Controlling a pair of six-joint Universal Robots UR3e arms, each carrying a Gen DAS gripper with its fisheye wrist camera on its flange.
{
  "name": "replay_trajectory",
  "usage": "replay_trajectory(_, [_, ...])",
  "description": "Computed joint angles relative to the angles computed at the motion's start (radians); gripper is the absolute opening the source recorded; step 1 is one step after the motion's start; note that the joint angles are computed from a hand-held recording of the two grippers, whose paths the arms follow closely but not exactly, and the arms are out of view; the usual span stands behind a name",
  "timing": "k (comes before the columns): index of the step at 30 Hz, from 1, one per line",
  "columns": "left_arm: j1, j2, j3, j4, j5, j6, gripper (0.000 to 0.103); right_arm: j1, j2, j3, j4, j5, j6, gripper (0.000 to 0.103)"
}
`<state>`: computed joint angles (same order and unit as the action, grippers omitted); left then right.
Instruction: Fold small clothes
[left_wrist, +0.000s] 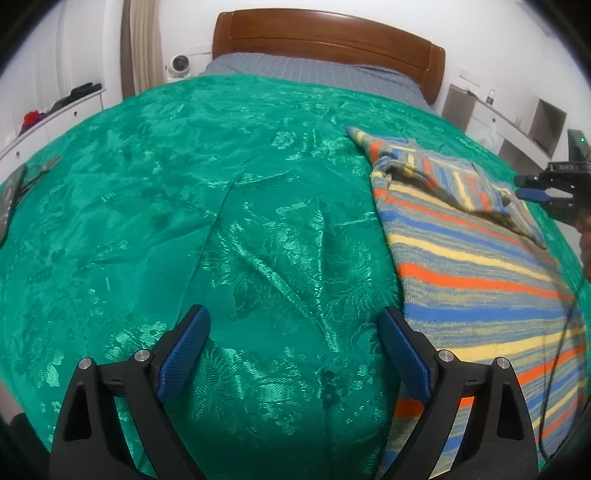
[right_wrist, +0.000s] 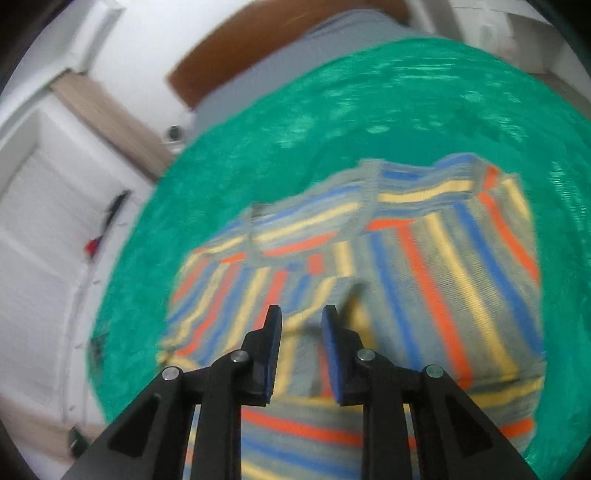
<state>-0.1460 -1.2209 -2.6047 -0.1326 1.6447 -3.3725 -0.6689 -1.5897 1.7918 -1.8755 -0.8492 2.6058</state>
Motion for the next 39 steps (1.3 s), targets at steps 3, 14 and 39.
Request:
replay_trajectory(3, [-0.024,-0.027,0.001,0.024,0.028,-0.003,0.094,-0.013,0.019,-0.003,0.102,-0.031,0.082,0.024])
replay_trajectory(14, [-0.041,-0.07,-0.017,0.096,0.056,0.002,0.097,-0.175,0.0,0.187,0.183,0.123,0.227,0.024])
replay_trajectory(39, [-0.038,-0.098,-0.013,0.123,0.061,0.009,0.101,-0.106,-0.164,0.314,-0.13,-0.028,0.37,0.006])
